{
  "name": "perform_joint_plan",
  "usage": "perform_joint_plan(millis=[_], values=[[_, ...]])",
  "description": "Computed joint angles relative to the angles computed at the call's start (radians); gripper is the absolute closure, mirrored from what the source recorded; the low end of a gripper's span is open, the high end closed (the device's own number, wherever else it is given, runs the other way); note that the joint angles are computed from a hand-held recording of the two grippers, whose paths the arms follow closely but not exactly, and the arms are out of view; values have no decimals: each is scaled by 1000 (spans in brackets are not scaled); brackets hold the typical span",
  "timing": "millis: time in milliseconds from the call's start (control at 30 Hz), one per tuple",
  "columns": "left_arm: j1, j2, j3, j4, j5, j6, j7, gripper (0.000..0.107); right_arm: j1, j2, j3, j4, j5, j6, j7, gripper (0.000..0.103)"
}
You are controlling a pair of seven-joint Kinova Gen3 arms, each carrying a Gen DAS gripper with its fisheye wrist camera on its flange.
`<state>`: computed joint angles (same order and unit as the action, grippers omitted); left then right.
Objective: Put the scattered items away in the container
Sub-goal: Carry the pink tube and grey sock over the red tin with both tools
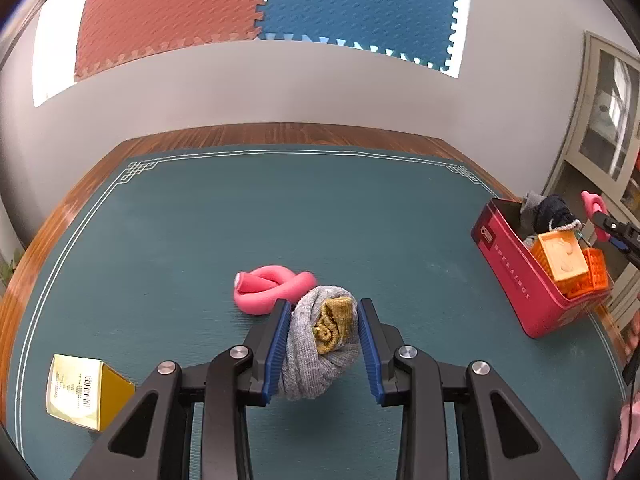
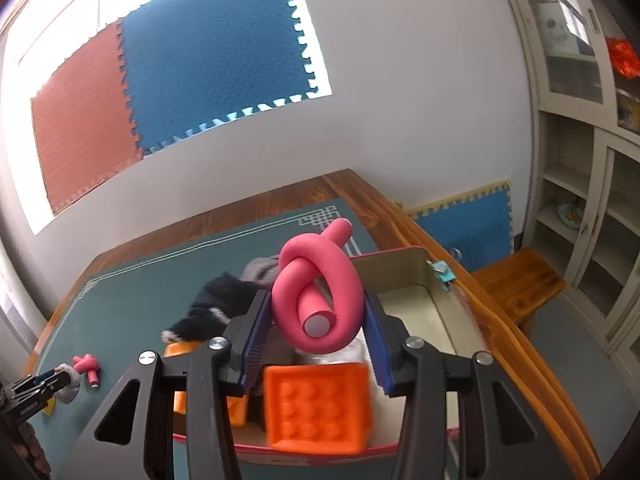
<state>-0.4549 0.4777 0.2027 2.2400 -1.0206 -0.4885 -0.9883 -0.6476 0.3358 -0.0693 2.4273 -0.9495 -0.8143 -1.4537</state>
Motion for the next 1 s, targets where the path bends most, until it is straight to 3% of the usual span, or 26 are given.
perform_joint_plan(millis=[300, 367, 433, 767, 900, 1000], values=[[17, -9, -9, 16, -2, -19, -6, 72, 34, 35, 19, -15, 18, 28, -41, 52], [22, -10, -11, 17, 4, -18, -11, 72, 38, 39, 22, -8, 24, 23, -63, 33], [26, -11, -12, 19, 9, -17, -16, 72, 26, 39, 25, 3, 11, -2, -72, 24], [53, -20, -4, 39, 52, -23, -62, 72, 13, 29, 11, 46, -4, -91, -146, 24], [66, -28, 10, 53, 41, -36, -66, 72, -3, 24, 10, 53, -48, -112, -136, 24], [64, -30, 49, 42, -26, -21, 1, 72, -14, 24, 5, 57, -82, -134, -133, 24]])
